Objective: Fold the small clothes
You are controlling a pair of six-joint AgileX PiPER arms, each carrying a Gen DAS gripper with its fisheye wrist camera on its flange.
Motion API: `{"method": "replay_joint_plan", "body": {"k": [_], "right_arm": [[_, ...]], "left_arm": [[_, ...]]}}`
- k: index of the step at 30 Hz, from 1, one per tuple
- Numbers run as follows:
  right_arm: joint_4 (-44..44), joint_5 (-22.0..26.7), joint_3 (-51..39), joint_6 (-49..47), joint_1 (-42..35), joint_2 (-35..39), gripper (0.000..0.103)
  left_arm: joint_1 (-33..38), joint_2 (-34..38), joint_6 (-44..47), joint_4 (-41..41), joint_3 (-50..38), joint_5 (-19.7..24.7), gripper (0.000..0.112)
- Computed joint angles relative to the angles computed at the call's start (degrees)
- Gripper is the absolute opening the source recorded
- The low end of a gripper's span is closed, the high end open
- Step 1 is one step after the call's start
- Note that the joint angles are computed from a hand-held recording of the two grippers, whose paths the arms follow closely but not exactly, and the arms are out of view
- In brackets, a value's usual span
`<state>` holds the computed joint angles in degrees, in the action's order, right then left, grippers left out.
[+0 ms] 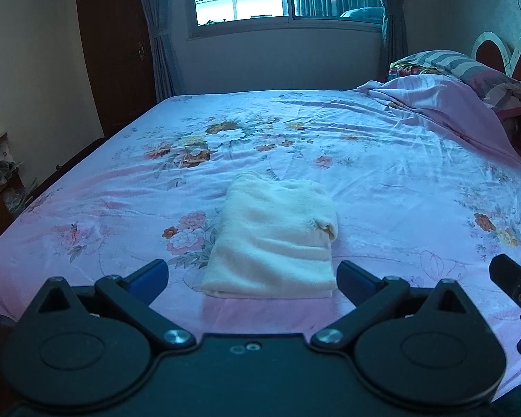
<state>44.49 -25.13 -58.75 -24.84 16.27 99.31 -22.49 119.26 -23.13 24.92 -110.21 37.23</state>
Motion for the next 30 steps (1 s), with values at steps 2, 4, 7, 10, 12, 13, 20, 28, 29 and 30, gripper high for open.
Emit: {"method": "replay_joint_plan", "body": {"k": [2, 4, 7, 10, 12, 13, 20, 28, 29, 30], "right_arm": [[-0.9, -0.4, 0.8, -0.5, -0.1, -0.5, 0.103], [-1.6, 0.0, 0.8, 0.4, -0.4, -0.8, 0.103], [-4.5, 0.5, 0.6, 3.8, -0.3, -1.3, 0.103], [0.6, 0.6, -0.7, -1.8, 1.5, -1.6, 0.103], [6.2, -0.2, -1.6, -7.1, 2.9, -1.6, 0.103], [6.4, 0.8, -2.1, -7.0, 3.0, -1.7, 0.103], [13.7, 4.1, -4.3, -13.0, 3.9, -2.2, 0.103], [20.2, 4.9, -5.8, -18.9, 5.7, -1.9, 0.103], [21.4, 4.4, -6.1, -20.4, 6.3, -1.8, 0.103], [22.0, 4.1, -6.3, -21.3, 6.7, -1.6, 0.103]], "left_arm": [[-0.2, -0.1, 0.6, -0.9, -0.1, -0.2, 0.101], [-0.1, -1.0, 0.6, -0.9, 1.9, -2.5, 0.102], [0.3, -2.7, 0.8, -0.6, 5.3, -5.2, 0.102], [1.1, -4.7, 0.0, 0.1, 8.4, -6.8, 0.101], [1.6, -5.7, 1.2, -0.3, 9.9, -7.8, 0.101], [1.6, -6.1, 1.2, 0.3, 10.6, -8.1, 0.101], [3.2, -9.5, 3.7, -2.0, 15.9, -11.4, 0.101], [5.4, -10.8, 6.9, -5.9, 18.7, -12.1, 0.101], [5.8, -10.8, 8.0, -7.2, 18.7, -12.2, 0.101], [6.1, -10.8, 8.8, -8.2, 18.8, -12.2, 0.102]]}}
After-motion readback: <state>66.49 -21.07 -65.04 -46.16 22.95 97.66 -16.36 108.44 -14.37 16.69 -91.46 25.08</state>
